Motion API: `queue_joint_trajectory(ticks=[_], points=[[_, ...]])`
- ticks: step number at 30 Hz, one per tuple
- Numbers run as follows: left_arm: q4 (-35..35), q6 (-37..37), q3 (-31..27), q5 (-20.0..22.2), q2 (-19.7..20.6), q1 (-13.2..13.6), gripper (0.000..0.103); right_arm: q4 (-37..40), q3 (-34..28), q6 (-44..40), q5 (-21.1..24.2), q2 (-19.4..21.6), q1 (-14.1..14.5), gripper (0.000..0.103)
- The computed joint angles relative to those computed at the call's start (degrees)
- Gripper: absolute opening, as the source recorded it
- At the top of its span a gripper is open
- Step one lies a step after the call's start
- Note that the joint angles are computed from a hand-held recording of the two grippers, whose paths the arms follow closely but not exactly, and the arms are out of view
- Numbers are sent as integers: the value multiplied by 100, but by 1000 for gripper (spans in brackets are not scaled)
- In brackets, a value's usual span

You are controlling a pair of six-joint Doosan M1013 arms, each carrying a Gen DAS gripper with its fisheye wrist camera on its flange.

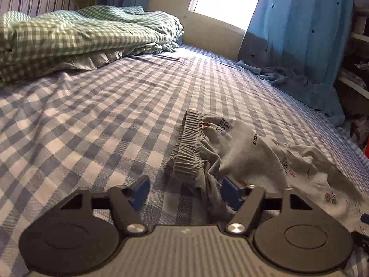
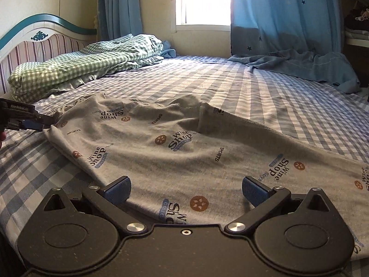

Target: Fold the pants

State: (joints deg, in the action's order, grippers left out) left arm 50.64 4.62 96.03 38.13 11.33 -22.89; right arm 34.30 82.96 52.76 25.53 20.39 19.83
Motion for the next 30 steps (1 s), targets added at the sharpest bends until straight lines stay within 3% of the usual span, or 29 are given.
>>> queue_joint_trajectory(ticks=[5, 10, 14, 15, 17, 21, 23, 24, 26, 28, 30], points=[[640, 228, -404, 874, 161, -305, 103, 993, -673, -997, 872, 330, -292, 102], [590, 653, -872, 431, 474, -324, 103, 1483, -2054, -585, 2180, 1143, -531, 102], [559, 914, -1170, 54, 802, -355, 103, 1844, -3583, 941, 3439, 2081, -662, 100], [445, 1102, -1232, 9, 868, -362, 103, 1877, -4013, 1397, 3755, 2335, -675, 97], [167, 1540, -1317, -5, 999, -387, 103, 1788, -4781, 2080, 4210, 2766, -658, 69], [36, 1834, -1282, 229, 1084, -451, 103, 797, -6259, 2800, 5130, 3483, -492, 46], [55, 1780, -1195, 289, 1054, -456, 103, 573, -6351, 2827, 5189, 3539, -428, 15], [-8, 1796, -1151, 323, 1023, -434, 103, 526, -6272, 2815, 5108, 3499, -413, 8], [-91, 1746, -1061, 337, 956, -387, 103, 458, -5695, 2582, 4518, 3201, -385, 1], [-167, 1652, -964, 276, 868, -323, 103, 376, -5391, 2517, 4054, 3050, -369, 1], [-145, 1555, -916, 219, 790, -279, 103, 237, -5497, 2616, 4098, 3126, -344, 1]])
